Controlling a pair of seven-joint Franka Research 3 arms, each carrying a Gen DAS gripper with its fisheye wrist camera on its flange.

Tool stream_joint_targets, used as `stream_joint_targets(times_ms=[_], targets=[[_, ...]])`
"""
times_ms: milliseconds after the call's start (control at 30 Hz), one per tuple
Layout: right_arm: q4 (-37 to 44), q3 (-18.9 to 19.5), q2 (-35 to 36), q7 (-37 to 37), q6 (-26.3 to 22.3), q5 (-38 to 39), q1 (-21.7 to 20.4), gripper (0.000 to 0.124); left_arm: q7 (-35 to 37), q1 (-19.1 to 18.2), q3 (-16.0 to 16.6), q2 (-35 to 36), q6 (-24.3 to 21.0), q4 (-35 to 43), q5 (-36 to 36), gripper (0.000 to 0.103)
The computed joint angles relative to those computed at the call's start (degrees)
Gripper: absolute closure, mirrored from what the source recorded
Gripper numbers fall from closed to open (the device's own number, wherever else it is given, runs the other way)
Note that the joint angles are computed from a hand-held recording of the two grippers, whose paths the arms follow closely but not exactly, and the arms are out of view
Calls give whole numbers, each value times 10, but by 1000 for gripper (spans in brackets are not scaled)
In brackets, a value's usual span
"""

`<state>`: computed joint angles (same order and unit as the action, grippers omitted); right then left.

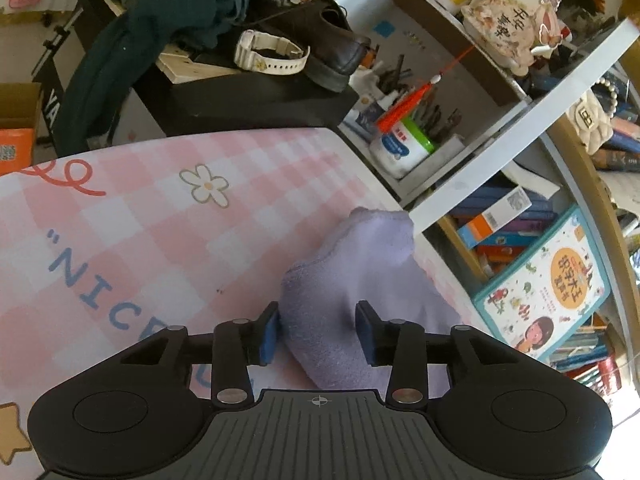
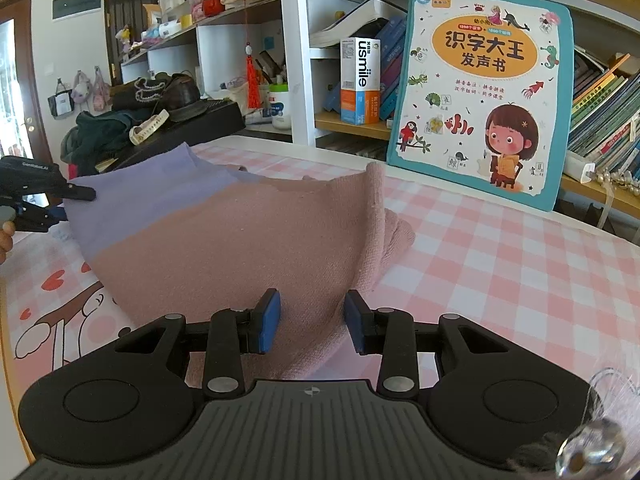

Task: Fold clothes

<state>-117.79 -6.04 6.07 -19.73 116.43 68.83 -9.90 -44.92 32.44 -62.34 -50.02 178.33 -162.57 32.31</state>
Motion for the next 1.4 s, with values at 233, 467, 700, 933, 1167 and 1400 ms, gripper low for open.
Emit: stream_joint_targets(times_ms=[233,467,700,933,1167,1400], targets=[[3,0,4,8,-7,1,-3,90,-5,4,-15,-18,-21,9,4,86],[3,0,5,11,-8,1,-3,90,140,-8,-31,0,-177,118,131,86],[6,1,7,16,-11,0,-4,90,24,-41,32,31,-112,56,133,86],[7,1,8,17,-11,-1,-5,90,-46,-83,71,55,-114,30,144,50],[8,1,9,19,-12,-1,-5,90,-121,-58,63,55,-83,34,202,49],[9,2,10,20,-15,-1,-6,90,-144,22,13,42,-33,50,189,75]])
